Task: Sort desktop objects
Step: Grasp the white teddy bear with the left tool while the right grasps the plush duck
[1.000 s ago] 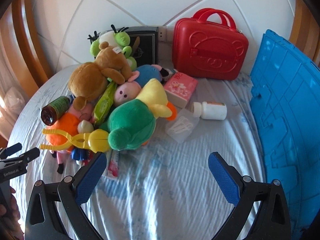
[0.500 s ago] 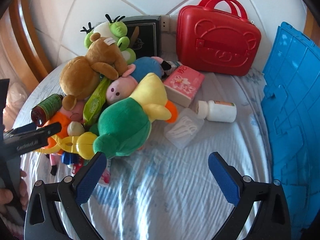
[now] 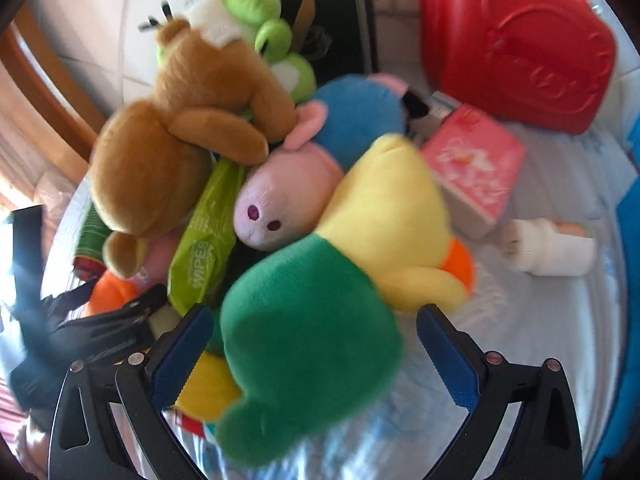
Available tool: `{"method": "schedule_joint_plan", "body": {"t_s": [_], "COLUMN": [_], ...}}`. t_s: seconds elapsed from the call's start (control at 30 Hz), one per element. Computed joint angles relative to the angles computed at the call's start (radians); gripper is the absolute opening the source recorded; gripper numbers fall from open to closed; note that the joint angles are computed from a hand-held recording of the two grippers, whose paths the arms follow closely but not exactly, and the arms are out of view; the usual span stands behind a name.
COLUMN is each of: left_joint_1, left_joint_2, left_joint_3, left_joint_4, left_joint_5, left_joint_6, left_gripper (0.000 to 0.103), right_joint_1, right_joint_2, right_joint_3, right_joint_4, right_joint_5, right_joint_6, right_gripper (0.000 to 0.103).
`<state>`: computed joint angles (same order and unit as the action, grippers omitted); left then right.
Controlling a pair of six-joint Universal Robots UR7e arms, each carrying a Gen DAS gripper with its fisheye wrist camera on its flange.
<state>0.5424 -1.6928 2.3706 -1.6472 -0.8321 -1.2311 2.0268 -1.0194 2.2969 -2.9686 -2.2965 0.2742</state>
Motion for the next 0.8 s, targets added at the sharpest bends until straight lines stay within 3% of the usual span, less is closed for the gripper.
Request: {"method": "schedule_joint_plan", "body": {"t_s": [0.07,0.2,0.33,0.47,0.67,0.8], "left_joint_1": [-0.011,-0.050,-0.116,-0.201,-0.309,-0.372], "left_joint_2": [-0.029,-0.109,-0.215,-0.309,-0.307,-0.305], "left_joint_3": [0.020,0.056,0.074,0.085,0.038,0.025], "left_joint_4": [-0.015,0.001,0.100,0.214,0.328,0.349], "left_joint_5": [-0.005,-0.039,-0.091,-0.141,-0.140,-0.148], "left_joint_6": [0.022,0.003,-0.077,-0.166,-0.263,-0.284], "left_gripper": [0.103,0.103,0.103,0.103,0.103,0.103], "right_joint_1": [-0.006,-0.013,0.019,0.038,0.072,0.069], "right_joint_2": [0.034,-0.009,-0.076,-0.164,-0.259,-0.353], "right_joint_3": [-0.013,0.040,0.101,0.166,0.212,0.258], "right_joint_4": [0.012,0.006,0.065,0.137,0.301,0.326], "right_joint_5": [-0.028,-0.018,-0.083,-0.090,-0.156,-0.141], "right_joint_6": [-0.007,-0.028,0.000,0.058,0.189,0.231], "right_gripper": [0.103,0.103,0.103,0.103,0.102,0.102]}}
